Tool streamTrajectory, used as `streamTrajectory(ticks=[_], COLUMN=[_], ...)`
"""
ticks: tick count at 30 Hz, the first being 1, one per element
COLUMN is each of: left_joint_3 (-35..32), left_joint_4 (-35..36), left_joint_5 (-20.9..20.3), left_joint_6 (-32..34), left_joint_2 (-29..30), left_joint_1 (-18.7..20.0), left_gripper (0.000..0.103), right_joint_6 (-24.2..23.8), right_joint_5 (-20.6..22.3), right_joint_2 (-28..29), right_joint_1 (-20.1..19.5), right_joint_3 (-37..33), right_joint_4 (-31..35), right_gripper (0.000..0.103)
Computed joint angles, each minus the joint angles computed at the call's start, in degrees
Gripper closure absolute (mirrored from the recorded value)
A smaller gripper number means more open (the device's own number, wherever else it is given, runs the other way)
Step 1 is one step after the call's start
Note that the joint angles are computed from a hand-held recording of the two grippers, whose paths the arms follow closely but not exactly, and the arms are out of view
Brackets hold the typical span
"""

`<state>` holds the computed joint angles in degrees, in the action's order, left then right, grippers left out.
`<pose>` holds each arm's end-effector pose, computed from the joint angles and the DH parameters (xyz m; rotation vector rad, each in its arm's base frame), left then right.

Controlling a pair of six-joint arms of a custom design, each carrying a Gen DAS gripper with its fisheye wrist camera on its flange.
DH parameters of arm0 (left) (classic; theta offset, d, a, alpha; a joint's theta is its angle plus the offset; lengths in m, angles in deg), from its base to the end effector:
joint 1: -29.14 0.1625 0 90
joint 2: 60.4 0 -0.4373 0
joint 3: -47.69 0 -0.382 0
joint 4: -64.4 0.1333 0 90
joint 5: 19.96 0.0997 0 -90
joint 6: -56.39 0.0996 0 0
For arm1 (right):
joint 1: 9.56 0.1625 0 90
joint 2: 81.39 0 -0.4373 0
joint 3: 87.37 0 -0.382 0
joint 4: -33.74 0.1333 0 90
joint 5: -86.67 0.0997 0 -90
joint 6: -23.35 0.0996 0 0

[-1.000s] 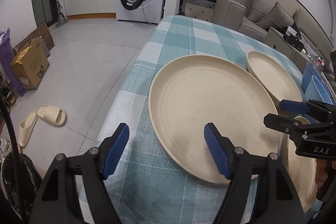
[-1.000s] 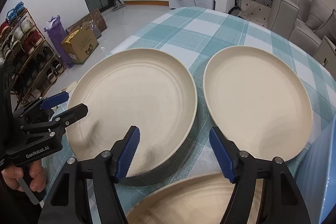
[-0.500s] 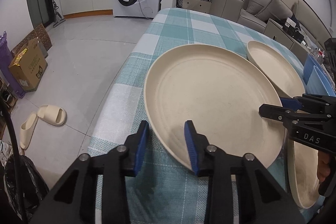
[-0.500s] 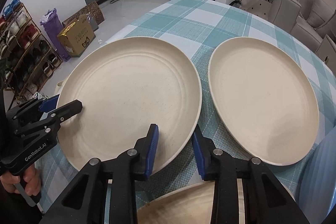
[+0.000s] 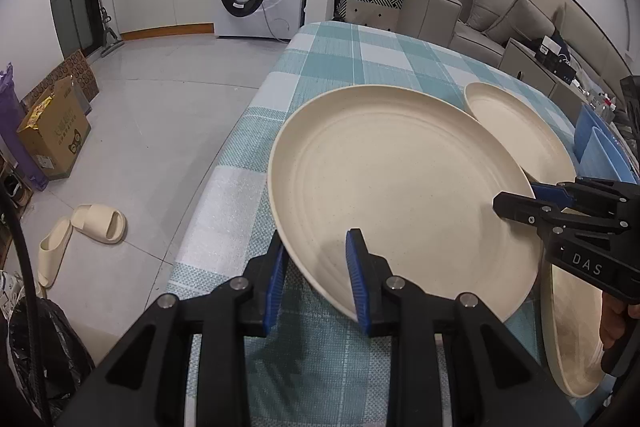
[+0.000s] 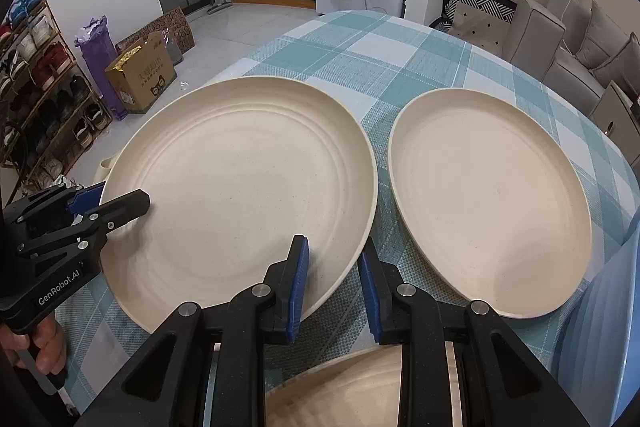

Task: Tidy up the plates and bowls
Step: 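Close the left tool on the plate rim while the right tool grips the opposite rim, then lift the cream plate with both tools and carry it over another cream plate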

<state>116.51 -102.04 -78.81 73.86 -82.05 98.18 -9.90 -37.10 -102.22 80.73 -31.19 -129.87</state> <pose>-0.1117 -0.8083 0.0181 0.6600 2.4542 -0.6831 0.0822 -0.8494 0.0937 0.4392 -2.3110 0.5767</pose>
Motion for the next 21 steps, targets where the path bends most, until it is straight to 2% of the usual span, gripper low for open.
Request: streamTrajectory(ticks=[21], left_joint_3=[5.3], left_joint_4=[-5.89], left_joint_5=[-0.62], left_joint_6=[3.09], left_joint_2=[-2.65], left_joint_1=[-2.55], left_gripper=[0.075], right_joint_6=[0.28], right_joint_5=[1.05], right_joint_2=[-6.63], right_joint_1=[0.82], right_joint_3=[10.99], right_joint_4=[-9.41], right_gripper=[0.077])
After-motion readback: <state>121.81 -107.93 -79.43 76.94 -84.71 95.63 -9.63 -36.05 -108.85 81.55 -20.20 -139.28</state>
